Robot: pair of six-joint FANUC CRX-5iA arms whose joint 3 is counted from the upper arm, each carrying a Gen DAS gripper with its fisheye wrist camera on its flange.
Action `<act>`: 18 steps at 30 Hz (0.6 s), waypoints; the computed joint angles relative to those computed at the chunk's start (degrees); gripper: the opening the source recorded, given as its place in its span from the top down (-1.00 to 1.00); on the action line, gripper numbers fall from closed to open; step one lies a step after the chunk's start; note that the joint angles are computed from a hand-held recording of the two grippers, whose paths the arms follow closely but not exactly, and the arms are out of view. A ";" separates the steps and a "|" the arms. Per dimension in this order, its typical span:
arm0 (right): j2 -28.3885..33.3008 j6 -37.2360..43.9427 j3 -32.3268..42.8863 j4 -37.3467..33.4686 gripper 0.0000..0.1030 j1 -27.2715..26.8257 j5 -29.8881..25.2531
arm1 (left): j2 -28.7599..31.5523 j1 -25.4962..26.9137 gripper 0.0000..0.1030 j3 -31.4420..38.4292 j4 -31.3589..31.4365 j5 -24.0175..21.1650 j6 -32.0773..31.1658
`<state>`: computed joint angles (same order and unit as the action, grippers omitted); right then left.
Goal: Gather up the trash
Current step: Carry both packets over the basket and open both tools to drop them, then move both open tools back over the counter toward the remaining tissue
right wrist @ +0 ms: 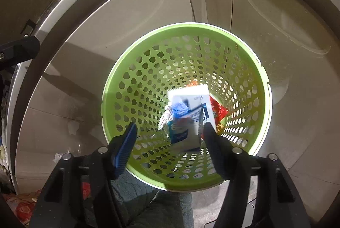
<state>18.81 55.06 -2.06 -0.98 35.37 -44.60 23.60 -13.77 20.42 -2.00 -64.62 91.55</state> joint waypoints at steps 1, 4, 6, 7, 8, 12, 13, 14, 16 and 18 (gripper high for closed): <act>-0.19 -0.30 0.03 0.37 -0.47 0.07 -0.11 | 0.02 0.04 -0.75 0.27 0.10 -0.12 0.42; -1.70 -1.96 -0.66 3.03 -0.64 0.42 -0.12 | -0.25 0.49 -0.75 0.71 0.52 0.08 1.02; -2.70 -2.95 -0.28 4.91 -0.66 0.39 -0.53 | -0.08 0.80 -0.75 1.61 1.00 -0.07 0.94; -3.48 -3.86 -0.36 5.89 -0.69 0.45 -0.31 | 0.11 1.12 -0.75 2.27 1.72 -0.09 0.53; -4.05 -4.60 -0.10 6.72 -0.75 0.30 -0.01 | 0.31 1.29 -0.75 2.99 2.25 -0.02 0.42; -6.55 -11.83 0.12 15.29 -0.88 0.48 1.14 | 1.40 2.10 -0.78 6.39 4.88 1.68 -1.98; -6.92 -13.93 0.27 17.98 -0.91 0.50 1.26 | 1.92 2.23 -0.80 7.63 5.63 2.27 -3.02; -7.06 -16.06 0.67 20.66 -0.95 0.45 1.19 | 2.67 2.45 -0.81 9.18 6.44 2.67 -4.22; -6.72 -19.39 2.44 24.76 -0.95 0.12 0.08 | 4.73 2.72 -0.84 13.04 7.72 2.07 -6.08; -5.73 -21.80 4.65 28.26 -0.95 -0.55 -1.07 | 6.82 2.98 -0.84 16.68 9.44 1.80 -8.44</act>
